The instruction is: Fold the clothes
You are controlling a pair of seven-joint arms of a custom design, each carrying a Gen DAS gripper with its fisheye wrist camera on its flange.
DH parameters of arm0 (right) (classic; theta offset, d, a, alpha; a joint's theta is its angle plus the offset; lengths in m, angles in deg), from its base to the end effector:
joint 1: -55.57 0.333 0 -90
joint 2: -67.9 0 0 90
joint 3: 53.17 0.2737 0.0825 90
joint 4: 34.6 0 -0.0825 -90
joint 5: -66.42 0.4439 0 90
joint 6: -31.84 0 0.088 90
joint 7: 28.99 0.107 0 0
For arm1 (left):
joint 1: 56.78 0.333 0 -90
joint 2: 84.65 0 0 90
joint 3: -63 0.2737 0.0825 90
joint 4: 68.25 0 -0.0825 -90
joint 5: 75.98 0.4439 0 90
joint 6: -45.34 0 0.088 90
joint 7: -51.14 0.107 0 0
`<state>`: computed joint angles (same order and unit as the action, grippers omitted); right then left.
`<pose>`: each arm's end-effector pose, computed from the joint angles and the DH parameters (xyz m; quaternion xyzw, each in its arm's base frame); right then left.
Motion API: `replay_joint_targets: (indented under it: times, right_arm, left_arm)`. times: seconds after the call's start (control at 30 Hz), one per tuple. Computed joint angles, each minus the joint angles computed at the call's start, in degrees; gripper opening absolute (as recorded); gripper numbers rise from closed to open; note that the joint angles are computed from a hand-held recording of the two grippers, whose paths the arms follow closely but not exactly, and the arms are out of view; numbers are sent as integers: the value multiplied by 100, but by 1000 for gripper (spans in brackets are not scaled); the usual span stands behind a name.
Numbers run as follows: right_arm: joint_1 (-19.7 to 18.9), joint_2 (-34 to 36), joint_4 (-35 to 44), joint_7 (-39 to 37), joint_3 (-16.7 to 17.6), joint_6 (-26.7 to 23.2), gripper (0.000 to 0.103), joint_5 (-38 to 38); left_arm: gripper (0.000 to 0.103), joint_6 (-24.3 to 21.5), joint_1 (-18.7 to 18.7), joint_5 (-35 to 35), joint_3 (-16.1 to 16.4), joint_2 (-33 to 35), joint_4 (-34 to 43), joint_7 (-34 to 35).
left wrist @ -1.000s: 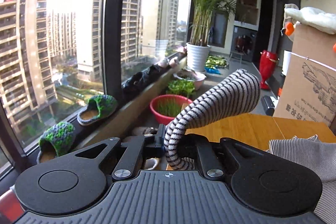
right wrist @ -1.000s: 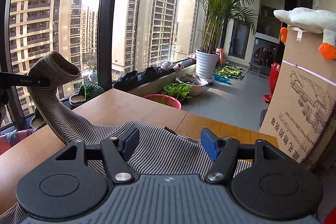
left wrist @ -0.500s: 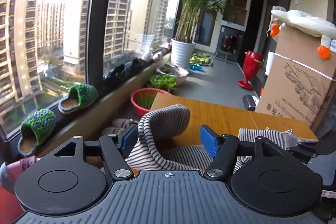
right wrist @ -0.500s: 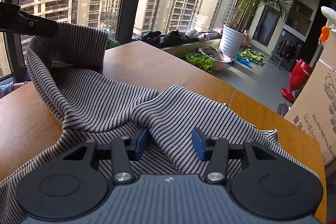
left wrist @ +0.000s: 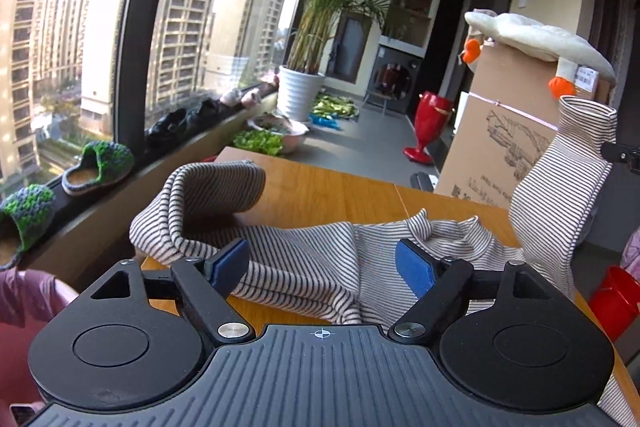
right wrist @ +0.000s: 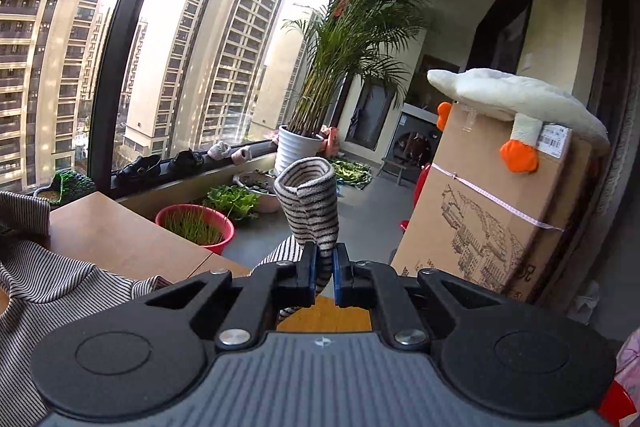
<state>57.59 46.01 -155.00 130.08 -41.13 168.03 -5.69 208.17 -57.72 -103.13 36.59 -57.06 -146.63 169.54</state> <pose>0.5465 0.1398 0.6056 -0.4886 0.6295 -0.5665 0.2097 0.7336 -0.2650 0.5291 -0.4590 0.7136 -0.5042 0.1609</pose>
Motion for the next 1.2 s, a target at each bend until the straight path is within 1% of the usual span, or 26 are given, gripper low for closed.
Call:
replay_joint_targets:
  times: [0.07, 0.13, 0.27, 0.33, 0.43, 0.5, 0.53, 0.57, 0.6, 0.63, 0.67, 0.73, 0.77, 0.8, 0.83, 0.87, 0.9, 0.93, 0.97, 1.03, 1.07, 1.2]
  right_arm:
    - [-64, -506, -350, 195, 20, -220, 7, -61]
    - [-129, -852, -624, 268, 48, -292, 7, 36]
    - [-213, -1257, -1102, 181, 95, -183, 7, 452]
    - [-267, -1166, -1174, 85, 73, 28, 8, 703]
    - [-291, -764, -1058, -217, -34, 280, 8, 1251]
    - [-268, -678, -1114, -425, -50, 309, 17, 1594]
    - [-291, -752, -1211, -390, 11, 263, 25, 1641]
    - [-304, -902, -1370, -286, 94, 238, 34, 1647]
    - [-311, -1053, -1527, -185, 177, 210, 38, 1659]
    - [-295, -1216, -1695, -114, 231, 231, 45, 1700]
    - [-207, -1391, -1891, -135, 182, 426, 48, 1861]
    - [88, -1601, -2230, -343, -63, 1038, 49, 2517]
    - [303, -1665, -2396, -522, -246, 1372, 49, 2925]
    - [652, -1628, -2527, -843, -552, 1745, 49, 3480]
    - [850, -1542, -2577, -1034, -685, 1953, 49, 3821]
    - [936, -1411, -2570, -1144, -699, 2065, 50, 4025]
    - [988, -1272, -2549, -1235, -691, 2162, 50, 4197]
    - [902, -1143, -2501, -1227, -579, 2216, 51, 4235]
    - [731, -1061, -2446, -1142, -397, 2262, 54, 4187]
    - [393, -913, -2335, -980, -42, 2342, 58, 4100]
    - [282, -865, -2294, -957, 63, 2373, 61, 4135]
    - [-203, -679, -2115, -809, 542, 2420, 62, 4186]
  left_arm:
    - [85, -48, -3, -25, -37, -6, 30, 8]
    - [86, -47, 37, -114, -140, -61, -22, 187]
    - [89, -114, -9, -209, -190, -184, -138, 445]
    - [90, -215, -64, -219, -162, -238, -179, 542]
    - [92, -606, -132, -269, -57, -258, -153, 518]
    - [92, -928, -188, -283, 54, -267, -135, 427]
    - [92, -1000, -203, -289, 105, -316, -205, 443]
    - [91, -983, -210, -293, 151, -422, -364, 513]
    - [91, -960, -219, -293, 196, -530, -526, 583]
    - [91, -910, -195, -357, 199, -664, -726, 746]
    - [90, -947, -187, -417, 216, -754, -841, 852]
    - [87, -1115, -162, -605, 242, -913, -1022, 1077]
    - [84, -1306, -148, -748, 250, -954, -1044, 1177]
    - [82, -1519, -150, -876, 272, -966, -1030, 1261]
    - [82, -1644, -190, -940, 323, -958, -1012, 1290]
    - [82, -1642, -273, -899, 399, -935, -999, 1250]
    - [81, -1543, -406, -717, 507, -883, -982, 1086]
    - [80, -1463, -499, -562, 580, -814, -937, 954]
    - [78, -1386, -577, -397, 638, -741, -890, 816]
    - [78, -1172, -642, -190, 650, -655, -829, 746]
    - [78, -1099, -650, -119, 638, -616, -800, 707]
    - [77, -871, -712, 238, 623, -271, -434, 377]
